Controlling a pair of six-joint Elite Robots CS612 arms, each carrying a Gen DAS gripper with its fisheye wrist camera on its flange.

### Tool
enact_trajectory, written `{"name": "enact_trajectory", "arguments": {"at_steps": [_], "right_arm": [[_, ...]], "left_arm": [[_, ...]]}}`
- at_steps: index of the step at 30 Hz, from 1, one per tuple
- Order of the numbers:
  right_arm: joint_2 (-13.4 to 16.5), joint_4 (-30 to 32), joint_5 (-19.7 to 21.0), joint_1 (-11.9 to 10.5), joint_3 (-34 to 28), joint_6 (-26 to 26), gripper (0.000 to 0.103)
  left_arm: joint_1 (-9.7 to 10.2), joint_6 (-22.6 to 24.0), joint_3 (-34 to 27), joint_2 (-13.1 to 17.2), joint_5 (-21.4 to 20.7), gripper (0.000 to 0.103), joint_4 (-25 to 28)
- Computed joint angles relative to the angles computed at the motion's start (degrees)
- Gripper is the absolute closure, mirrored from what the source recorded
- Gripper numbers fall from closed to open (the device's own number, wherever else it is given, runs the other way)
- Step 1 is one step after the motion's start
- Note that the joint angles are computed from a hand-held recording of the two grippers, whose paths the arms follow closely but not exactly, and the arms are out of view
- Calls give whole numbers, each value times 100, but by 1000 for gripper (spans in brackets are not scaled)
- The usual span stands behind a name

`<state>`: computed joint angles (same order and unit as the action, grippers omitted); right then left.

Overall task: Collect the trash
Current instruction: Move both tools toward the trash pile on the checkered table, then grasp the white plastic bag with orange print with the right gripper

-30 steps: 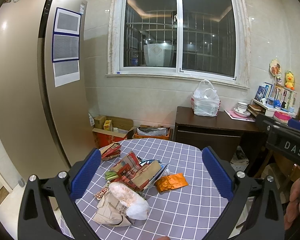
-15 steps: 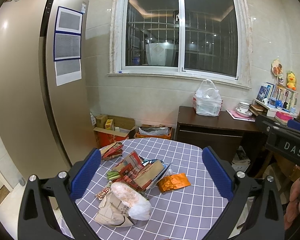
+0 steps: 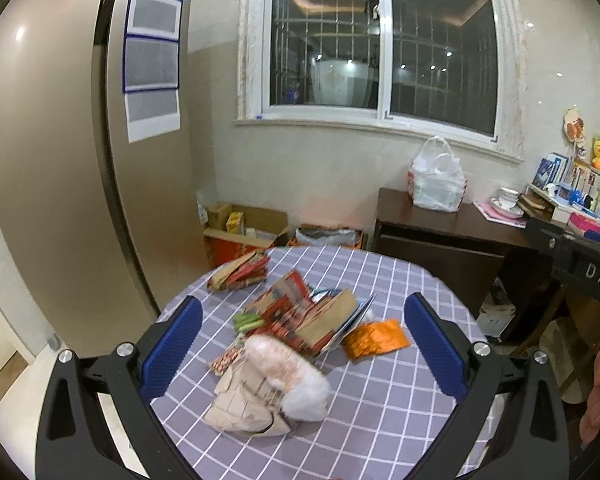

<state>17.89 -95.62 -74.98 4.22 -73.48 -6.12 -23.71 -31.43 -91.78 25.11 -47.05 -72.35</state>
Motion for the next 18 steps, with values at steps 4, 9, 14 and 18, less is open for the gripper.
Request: {"name": "enact_trajectory", "arguments": {"at_steps": [4,9,14,18], "right_arm": [[20,223,-21,61,105,-210,6],[60,684,-102,152,250,-585,6],[113,1057,-206,206,376,-820,6],[124,1300,-278,235,495,-928,6]], "left_arm": [[68,-286,-178,126,-82,4,481],[203,-678,-376,298,-381,4,1198],[336,-885,-469,434,-709,4,1603],[436,-943,-444,493,-902,4,1627]]}}
